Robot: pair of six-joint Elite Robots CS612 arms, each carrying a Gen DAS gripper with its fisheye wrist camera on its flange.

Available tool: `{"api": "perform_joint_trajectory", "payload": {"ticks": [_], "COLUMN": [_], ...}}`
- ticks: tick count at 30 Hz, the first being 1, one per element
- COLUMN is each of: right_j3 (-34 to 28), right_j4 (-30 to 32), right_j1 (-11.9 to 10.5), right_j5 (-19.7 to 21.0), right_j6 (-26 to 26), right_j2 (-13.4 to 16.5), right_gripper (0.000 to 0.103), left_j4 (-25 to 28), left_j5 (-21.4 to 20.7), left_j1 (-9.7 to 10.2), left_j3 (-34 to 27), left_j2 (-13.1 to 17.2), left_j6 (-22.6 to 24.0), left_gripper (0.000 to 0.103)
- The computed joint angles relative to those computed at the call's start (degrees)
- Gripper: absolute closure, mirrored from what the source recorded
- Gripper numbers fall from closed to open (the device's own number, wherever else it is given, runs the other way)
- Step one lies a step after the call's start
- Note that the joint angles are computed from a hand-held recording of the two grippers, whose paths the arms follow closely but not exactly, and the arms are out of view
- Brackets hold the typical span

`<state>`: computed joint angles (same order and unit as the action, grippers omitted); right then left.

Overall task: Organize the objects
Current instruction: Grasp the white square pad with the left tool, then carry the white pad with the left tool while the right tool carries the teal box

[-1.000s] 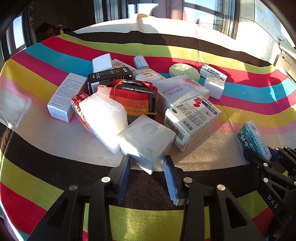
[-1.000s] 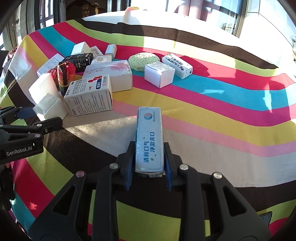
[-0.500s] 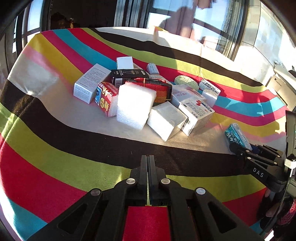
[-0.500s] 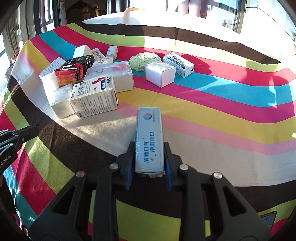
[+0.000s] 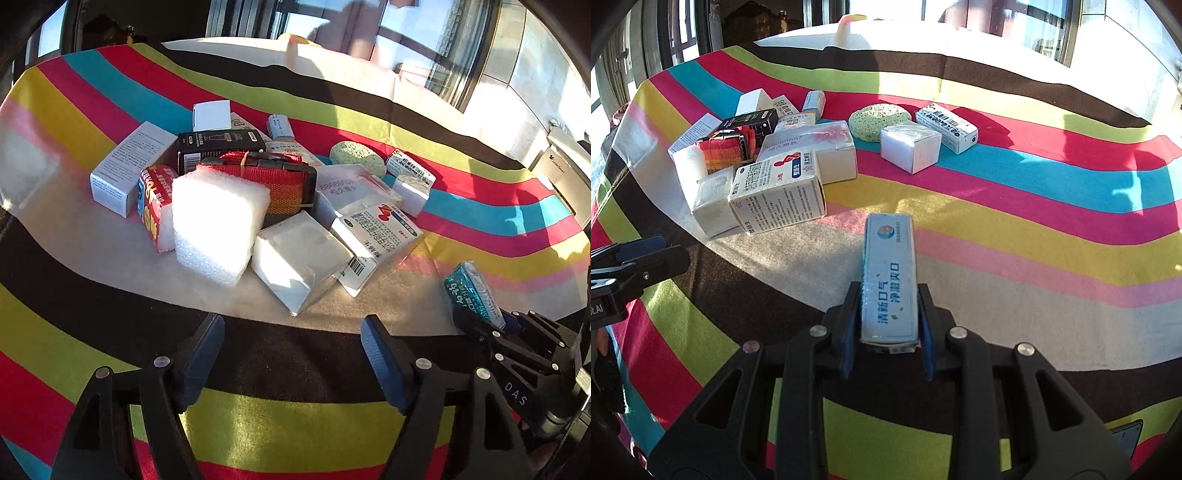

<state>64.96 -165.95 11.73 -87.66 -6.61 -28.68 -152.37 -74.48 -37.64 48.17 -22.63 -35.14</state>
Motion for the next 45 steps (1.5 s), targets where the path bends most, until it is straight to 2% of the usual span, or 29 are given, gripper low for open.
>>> {"api": "perform_joint_trajectory", "payload": {"ticks": [6, 8, 9, 10, 11, 13, 17, 20, 23, 26, 35, 40, 45], "right_j3": [0.13, 0.37, 0.45, 0.53, 0.58, 0.7, 0.69, 0.7, 0.71, 1.28, 10.4, 13.73, 16.26], "right_j4": [0.15, 0.01, -0.03, -0.06, -0.07, -0.1, 0.0, 0.03, 0.02, -0.46, -4.65, -5.23, -5.75], "right_j1": [-0.11, -0.13, -0.16, -0.19, -0.21, -0.27, -0.31, -0.31, -0.32, -0.45, -0.4, 0.38, 1.33], "right_j5": [0.77, 0.94, 1.07, 1.18, 1.29, 1.55, 1.8, 1.75, 1.71, 2.72, 7.93, 8.36, 8.36], "right_j6": [0.53, 0.61, 0.66, 0.7, 0.73, 0.82, 0.88, 0.73, 0.59, 0.17, -0.67, -3.53, -6.55], "right_j2": [-0.11, -0.21, -0.25, -0.29, -0.33, -0.4, -0.46, -0.49, -0.5, -0.81, -5.66, -7.76, -9.09], "right_gripper": [0.07, 0.07, 0.07, 0.07, 0.07, 0.07, 0.07, 0.07, 0.07, 0.071, 0.071, 0.071, 0.071], "left_j4": [11.99, 14.56, 14.63, 13.89, 12.65, 6.74, -3.04, -6.3, -7.48, -8.42, -12.28, -11.54, -10.36], "left_j5": [2.54, 3.58, 3.91, 4.11, 2.82, 0.25, 0.66, 1.31, 3.75, 4.41, 6.63, 7.21, 10.13], "left_j1": [0.32, 0.36, 0.32, 0.22, 0.25, 0.15, -0.83, -1.28, -1.82, -2.2, -3.78, -4.24, -4.77], "left_j3": [-14.98, -17.84, -17.57, -16.49, -14.63, -8.09, 4.67, 10.39, 13.52, 15.79, 24.08, 25.51, 26.96], "left_j2": [6.8, 8.17, 8.05, 7.5, 6.52, 3.49, -2.3, -5.04, -6.77, -8.13, -12.09, -12.77, -13.87], "left_j6": [2.84, 4.49, 5.33, 6.35, 6.79, 6.04, 4.38, 2.8, 2.95, 3.43, 3.82, 2.99, 2.21], "left_gripper": [0.026, 0.026, 0.033, 0.044, 0.044, 0.044, 0.044, 0.044, 0.044, 0.044, 0.044, 0.044, 0.044]}}
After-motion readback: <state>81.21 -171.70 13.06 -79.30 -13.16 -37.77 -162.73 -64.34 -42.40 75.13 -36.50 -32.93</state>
